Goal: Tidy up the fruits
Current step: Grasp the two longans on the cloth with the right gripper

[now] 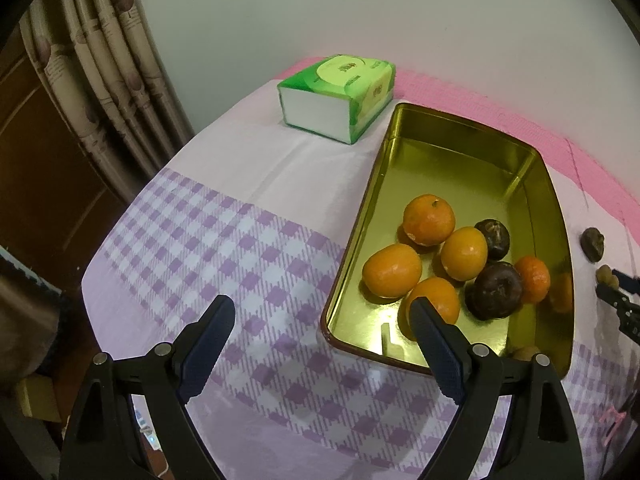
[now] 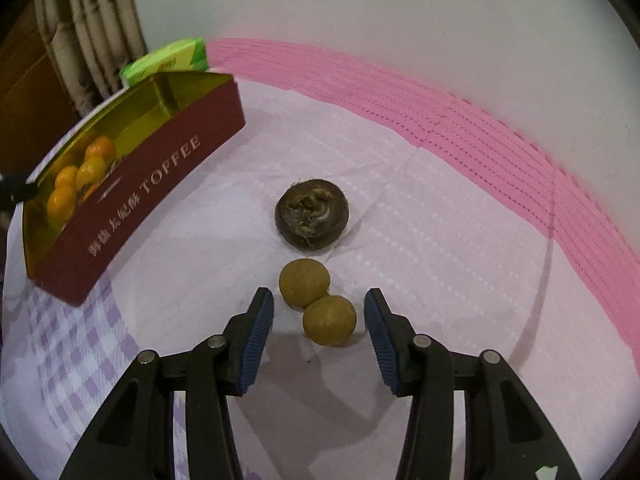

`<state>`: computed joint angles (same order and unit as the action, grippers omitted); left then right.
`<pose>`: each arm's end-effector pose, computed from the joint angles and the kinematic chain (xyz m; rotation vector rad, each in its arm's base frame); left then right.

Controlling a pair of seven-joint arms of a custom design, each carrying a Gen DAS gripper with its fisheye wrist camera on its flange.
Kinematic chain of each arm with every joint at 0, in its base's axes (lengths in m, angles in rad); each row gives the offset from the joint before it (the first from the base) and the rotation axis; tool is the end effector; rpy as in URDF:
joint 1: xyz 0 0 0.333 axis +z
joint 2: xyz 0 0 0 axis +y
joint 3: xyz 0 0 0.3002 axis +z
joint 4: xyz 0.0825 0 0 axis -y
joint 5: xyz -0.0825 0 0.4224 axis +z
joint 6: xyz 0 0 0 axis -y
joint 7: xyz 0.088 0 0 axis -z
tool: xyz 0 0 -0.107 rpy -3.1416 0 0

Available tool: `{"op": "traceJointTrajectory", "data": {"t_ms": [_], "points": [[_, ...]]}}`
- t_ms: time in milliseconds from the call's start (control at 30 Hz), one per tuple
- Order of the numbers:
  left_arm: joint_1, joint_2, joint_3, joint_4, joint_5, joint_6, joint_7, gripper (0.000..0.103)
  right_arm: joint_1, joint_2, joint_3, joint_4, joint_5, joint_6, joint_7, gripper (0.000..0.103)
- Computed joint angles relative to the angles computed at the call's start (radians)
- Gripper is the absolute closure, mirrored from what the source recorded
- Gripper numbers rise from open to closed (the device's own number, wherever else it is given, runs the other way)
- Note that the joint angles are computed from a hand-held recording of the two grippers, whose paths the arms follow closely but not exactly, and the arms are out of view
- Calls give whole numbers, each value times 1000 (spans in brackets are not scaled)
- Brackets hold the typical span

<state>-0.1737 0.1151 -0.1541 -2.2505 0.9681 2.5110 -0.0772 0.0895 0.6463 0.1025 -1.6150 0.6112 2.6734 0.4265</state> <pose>0.5387 -0.1905 0.2834 -2.2442 1.2416 -0.3375 0.7362 0.1149 0.2515 -2.4041 0.9647 -0.3157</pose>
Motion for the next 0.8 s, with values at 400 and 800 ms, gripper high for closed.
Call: {"op": "traceJointTrajectory", "data": {"t_ms": [400, 800], "points": [[0, 12, 2, 10, -4, 1, 14, 14, -18, -34, 37, -66, 101, 46, -30, 78], [-18, -8, -6, 11, 67, -25, -13, 14, -25, -54, 64, -119, 154, 138, -106, 79]]}}
